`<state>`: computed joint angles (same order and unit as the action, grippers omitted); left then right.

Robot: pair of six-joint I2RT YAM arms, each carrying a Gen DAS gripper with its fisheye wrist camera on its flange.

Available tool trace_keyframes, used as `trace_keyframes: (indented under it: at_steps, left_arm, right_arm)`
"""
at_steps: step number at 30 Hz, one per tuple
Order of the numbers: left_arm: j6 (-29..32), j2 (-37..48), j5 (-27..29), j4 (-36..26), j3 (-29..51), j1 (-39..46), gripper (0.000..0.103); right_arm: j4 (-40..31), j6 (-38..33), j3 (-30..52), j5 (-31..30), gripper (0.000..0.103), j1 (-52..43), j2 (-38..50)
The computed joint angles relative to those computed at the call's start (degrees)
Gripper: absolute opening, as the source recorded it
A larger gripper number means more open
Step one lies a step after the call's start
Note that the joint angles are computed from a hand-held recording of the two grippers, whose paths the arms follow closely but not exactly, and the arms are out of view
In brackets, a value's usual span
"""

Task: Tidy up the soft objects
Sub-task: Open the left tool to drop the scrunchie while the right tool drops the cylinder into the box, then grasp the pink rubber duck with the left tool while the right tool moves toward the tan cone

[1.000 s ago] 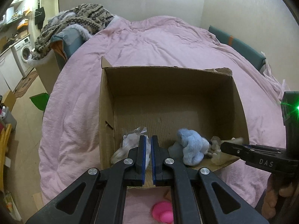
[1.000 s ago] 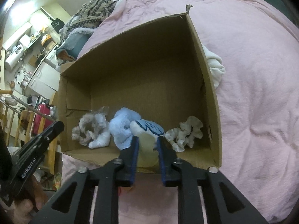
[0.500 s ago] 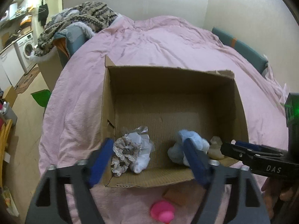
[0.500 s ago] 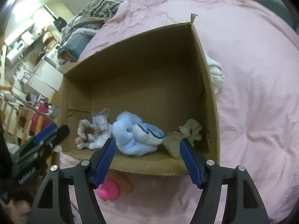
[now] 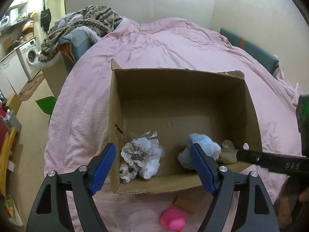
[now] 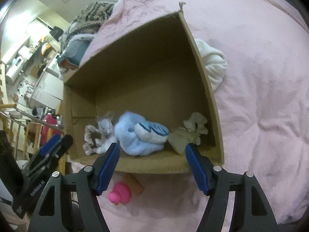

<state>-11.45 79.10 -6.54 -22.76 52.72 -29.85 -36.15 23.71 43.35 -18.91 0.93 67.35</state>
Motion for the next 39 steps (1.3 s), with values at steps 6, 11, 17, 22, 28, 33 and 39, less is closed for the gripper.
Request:
trace_keyframes:
  at_steps: [6,11,17,22,28,33,39]
  left_arm:
    - [0.6,-1.9,0.7,-0.5,-1.5,0.9,0.077]
    - [-0.4,-5.7,2.3,-2.6,-2.7,2.3,0.077]
    - [-2.2,-7.6,4.8,-7.0,-3.7,3.6,0.077]
    - [-4.4,-7.0,7.7,-9.5,-5.3,2.7,0.077]
    - [-5.8,0.4,10.6,-13.0,-5.9,-2.5,0.076]
    - [-4.9,4.7,9.2,-13.6,-5.8,-5.8,0.054]
    - [-6.0,6.7,8.6,-13.1,-6.1,-6.8,0.025]
  right_arm:
    - [-2.6,1.2,-0.6,3.4,0.074,1.5,-5.2]
    - [-4.9,1.0,-1.6,1.0,0.074,-0.4,-9.2]
    - [-5.7,4.0,-4.2,-1.8,0.074,-0.7,-11.9]
    - [-5.9,6.5,-6.1,-0.5,0.074,2.4,-12.8]
    - [-5.4,9.7,-8.4,0.1,0.074,4.5,-11.6]
    - [-4.4,10.2,-8.2,1.5,0.074,6.2,-10.1]
    - [-3.3,9.9,-7.9,1.8,0.074,7.7,-8.3]
